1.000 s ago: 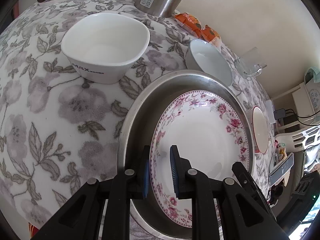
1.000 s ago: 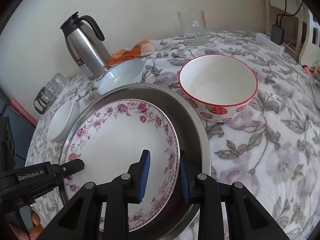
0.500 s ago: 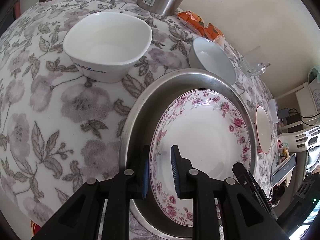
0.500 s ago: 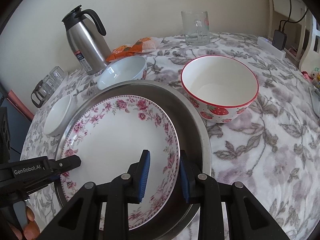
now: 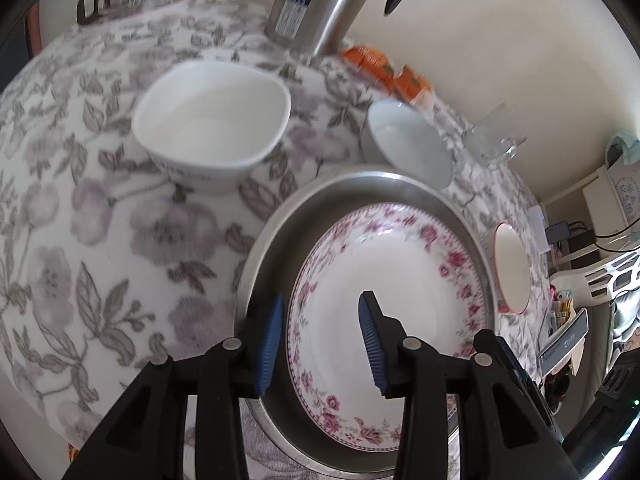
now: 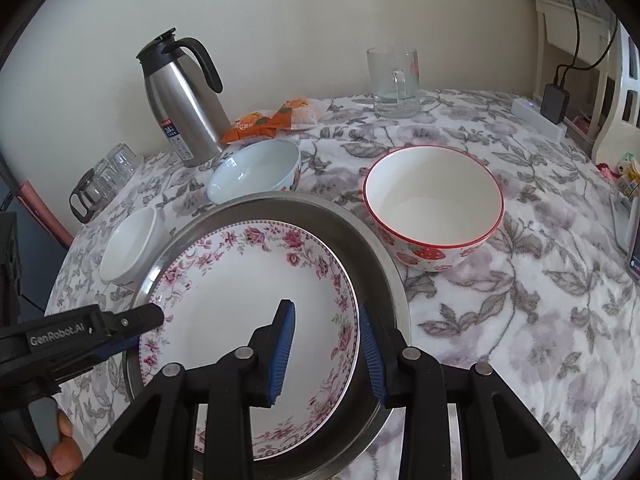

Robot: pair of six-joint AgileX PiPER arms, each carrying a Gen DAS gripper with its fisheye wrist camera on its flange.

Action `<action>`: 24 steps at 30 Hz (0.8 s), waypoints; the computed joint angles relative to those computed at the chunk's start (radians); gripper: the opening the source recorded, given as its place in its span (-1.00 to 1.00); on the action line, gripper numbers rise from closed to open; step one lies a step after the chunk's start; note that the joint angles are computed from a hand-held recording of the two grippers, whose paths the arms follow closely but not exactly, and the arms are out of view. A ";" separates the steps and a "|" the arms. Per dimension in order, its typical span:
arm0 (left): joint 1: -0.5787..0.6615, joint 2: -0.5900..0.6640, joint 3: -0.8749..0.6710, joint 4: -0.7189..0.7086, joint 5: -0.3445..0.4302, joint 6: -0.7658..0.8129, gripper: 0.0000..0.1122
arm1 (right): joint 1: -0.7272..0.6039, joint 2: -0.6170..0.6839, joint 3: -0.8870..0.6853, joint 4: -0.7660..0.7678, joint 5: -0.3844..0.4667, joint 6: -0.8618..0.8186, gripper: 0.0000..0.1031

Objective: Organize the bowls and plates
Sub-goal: 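Open both grippers and release the plate in the basin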

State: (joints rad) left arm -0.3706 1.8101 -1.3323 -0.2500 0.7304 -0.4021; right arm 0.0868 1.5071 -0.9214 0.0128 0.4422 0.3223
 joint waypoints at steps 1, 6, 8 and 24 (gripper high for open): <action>-0.002 -0.007 0.001 0.009 -0.003 -0.005 -0.28 | -0.002 -0.002 0.000 0.001 0.000 -0.002 -0.29; -0.014 -0.038 0.004 0.066 -0.007 -0.040 -0.25 | -0.010 -0.020 0.000 0.012 -0.002 -0.003 -0.29; -0.030 -0.044 -0.002 0.113 -0.006 -0.072 -0.12 | -0.011 -0.018 0.002 -0.001 0.000 0.013 -0.23; -0.088 -0.012 -0.042 0.331 0.056 -0.229 0.56 | -0.020 -0.012 0.019 -0.119 -0.007 0.135 0.74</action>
State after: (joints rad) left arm -0.4590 1.7977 -1.3743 0.0809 0.7866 -0.6308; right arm 0.0669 1.4952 -0.9023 -0.1064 0.4351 0.4568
